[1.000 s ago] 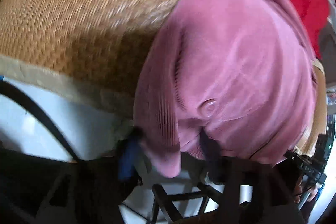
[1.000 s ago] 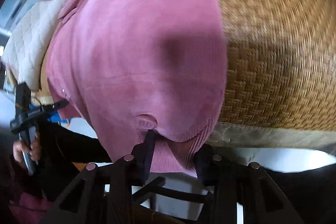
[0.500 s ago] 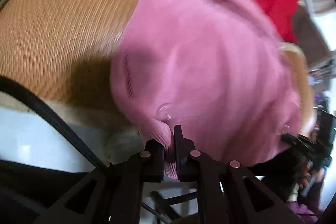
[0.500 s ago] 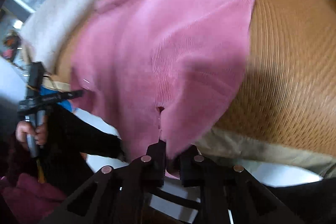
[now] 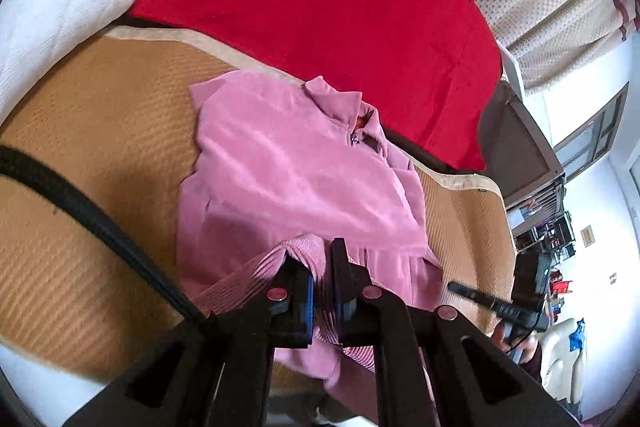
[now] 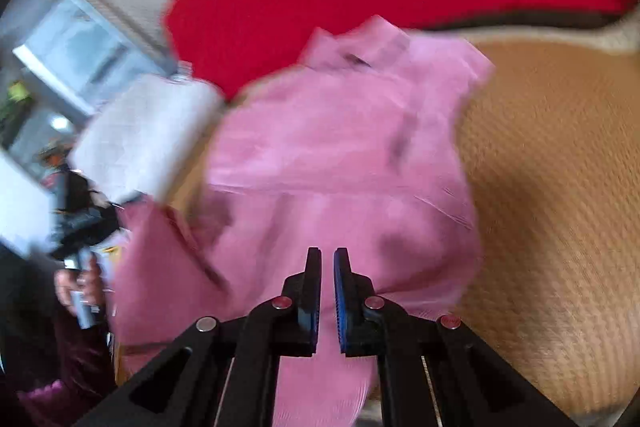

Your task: Fold large clothes

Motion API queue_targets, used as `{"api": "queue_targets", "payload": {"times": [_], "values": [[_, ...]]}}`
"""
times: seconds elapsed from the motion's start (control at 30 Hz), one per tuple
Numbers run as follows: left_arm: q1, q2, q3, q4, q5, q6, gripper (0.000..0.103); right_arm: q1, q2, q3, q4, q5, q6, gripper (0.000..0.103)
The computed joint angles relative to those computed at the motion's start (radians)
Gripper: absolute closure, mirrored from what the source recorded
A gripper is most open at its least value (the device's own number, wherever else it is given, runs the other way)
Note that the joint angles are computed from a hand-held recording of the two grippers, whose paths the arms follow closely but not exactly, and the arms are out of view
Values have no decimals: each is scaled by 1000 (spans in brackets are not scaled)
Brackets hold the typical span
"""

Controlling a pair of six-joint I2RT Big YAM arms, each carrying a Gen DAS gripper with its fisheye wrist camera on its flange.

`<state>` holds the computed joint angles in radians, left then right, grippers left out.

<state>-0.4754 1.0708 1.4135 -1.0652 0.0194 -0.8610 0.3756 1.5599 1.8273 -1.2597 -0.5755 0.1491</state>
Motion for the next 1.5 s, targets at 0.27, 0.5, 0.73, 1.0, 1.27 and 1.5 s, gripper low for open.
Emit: {"api": "queue_targets", "payload": {"times": [0.27, 0.5, 0.73, 1.0, 1.27, 1.5], "values": [[-19, 35, 33, -6, 8, 13, 95, -110, -125, -217, 18, -173, 33, 7], [-39, 29, 54, -37, -31, 1, 95, -114, -196, -468, 138, -354, 196, 2], [-63, 8, 55, -53, -68, -12, 95, 3, -141, -527, 308, -398, 417, 31], [-22, -18, 55, -51, -66, 5, 95, 71, -156, -403, 365, -269, 335, 88], [65, 42, 122, 60, -94, 36, 95, 46, -30, -141, 490, -144, 372, 89], [146, 181, 158, 163, -125, 31, 95, -25, 246, 153, 472, -183, 578, 89]]}}
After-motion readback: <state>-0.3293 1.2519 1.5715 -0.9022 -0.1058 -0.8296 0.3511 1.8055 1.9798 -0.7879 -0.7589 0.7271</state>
